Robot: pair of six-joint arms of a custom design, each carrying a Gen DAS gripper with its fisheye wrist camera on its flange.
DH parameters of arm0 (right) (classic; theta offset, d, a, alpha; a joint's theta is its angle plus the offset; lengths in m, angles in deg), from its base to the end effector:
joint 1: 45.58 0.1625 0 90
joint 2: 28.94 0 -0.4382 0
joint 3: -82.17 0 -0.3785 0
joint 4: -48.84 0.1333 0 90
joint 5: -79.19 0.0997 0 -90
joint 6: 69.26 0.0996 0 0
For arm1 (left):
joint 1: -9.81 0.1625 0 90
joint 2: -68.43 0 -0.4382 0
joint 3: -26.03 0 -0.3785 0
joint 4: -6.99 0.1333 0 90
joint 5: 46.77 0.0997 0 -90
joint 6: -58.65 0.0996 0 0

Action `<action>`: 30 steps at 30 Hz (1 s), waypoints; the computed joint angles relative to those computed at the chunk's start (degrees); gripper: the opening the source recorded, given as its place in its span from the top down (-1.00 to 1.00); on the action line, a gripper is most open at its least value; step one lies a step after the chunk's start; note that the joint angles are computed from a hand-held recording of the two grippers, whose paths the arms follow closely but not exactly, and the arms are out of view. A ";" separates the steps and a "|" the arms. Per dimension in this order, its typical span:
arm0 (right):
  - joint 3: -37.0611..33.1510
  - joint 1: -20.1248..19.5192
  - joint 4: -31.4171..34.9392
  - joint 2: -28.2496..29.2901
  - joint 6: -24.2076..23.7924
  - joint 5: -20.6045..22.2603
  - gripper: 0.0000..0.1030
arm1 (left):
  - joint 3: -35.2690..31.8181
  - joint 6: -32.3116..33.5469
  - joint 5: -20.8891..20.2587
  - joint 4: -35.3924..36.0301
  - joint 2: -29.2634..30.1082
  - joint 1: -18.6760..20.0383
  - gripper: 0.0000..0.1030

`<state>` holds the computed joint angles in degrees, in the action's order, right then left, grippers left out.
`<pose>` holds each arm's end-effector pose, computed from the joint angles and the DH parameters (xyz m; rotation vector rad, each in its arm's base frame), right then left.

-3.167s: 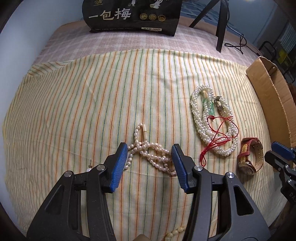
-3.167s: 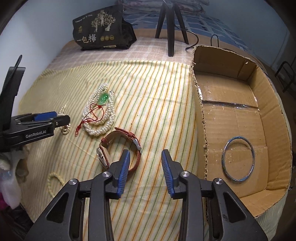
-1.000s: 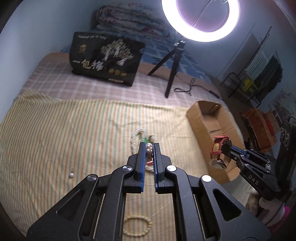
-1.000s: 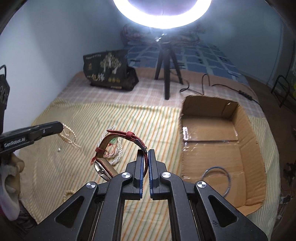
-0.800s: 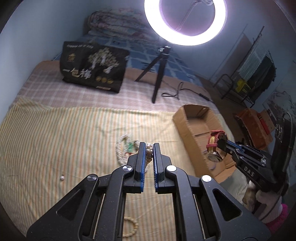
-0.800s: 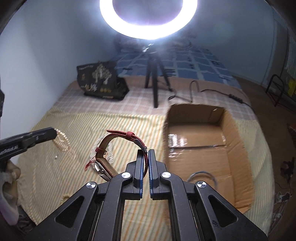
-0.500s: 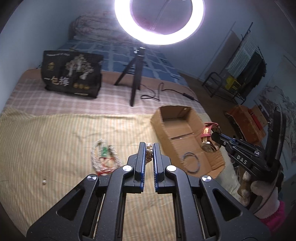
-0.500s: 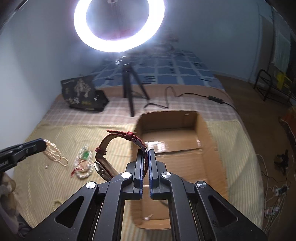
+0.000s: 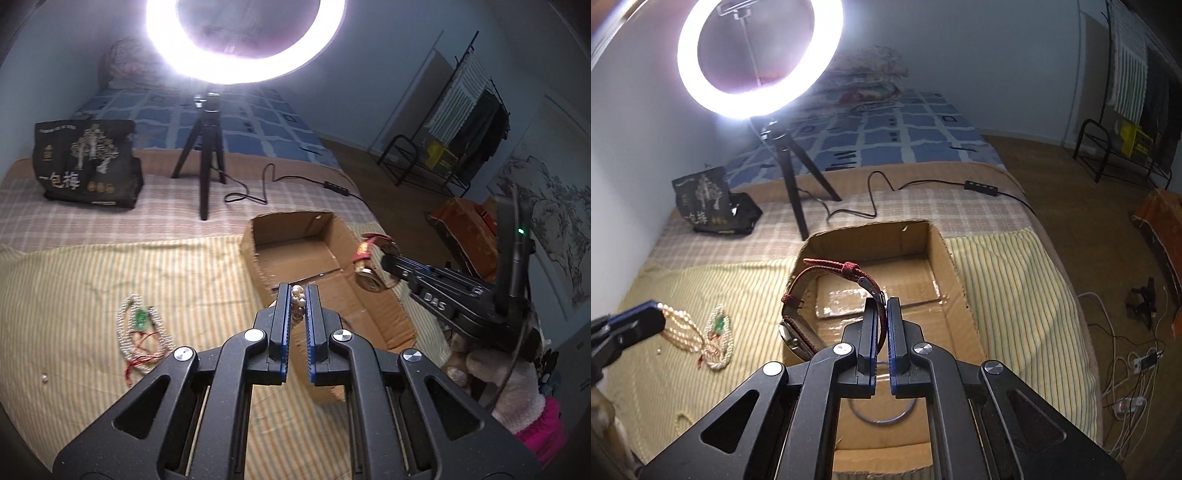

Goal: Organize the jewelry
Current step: 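Carry the necklace in left tool and watch in right tool into the box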

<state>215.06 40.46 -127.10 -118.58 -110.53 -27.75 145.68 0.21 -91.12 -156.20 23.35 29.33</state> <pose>0.0753 -0.4225 0.3389 0.6589 -2.4045 0.7553 -0.4106 -0.3625 0.0359 0.2867 2.5925 -0.9769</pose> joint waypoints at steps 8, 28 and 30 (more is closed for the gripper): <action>-2.23 -0.61 -1.08 3.32 0.74 -1.65 0.94 | -3.56 3.62 -1.48 -3.86 3.86 1.27 0.90; -5.48 -3.15 0.64 6.57 0.58 -2.81 0.93 | -8.80 5.62 -3.02 -1.51 9.21 3.27 0.90; -5.67 -3.21 0.94 6.72 0.51 -2.81 0.93 | -9.16 5.76 -2.77 -0.66 9.53 3.27 0.90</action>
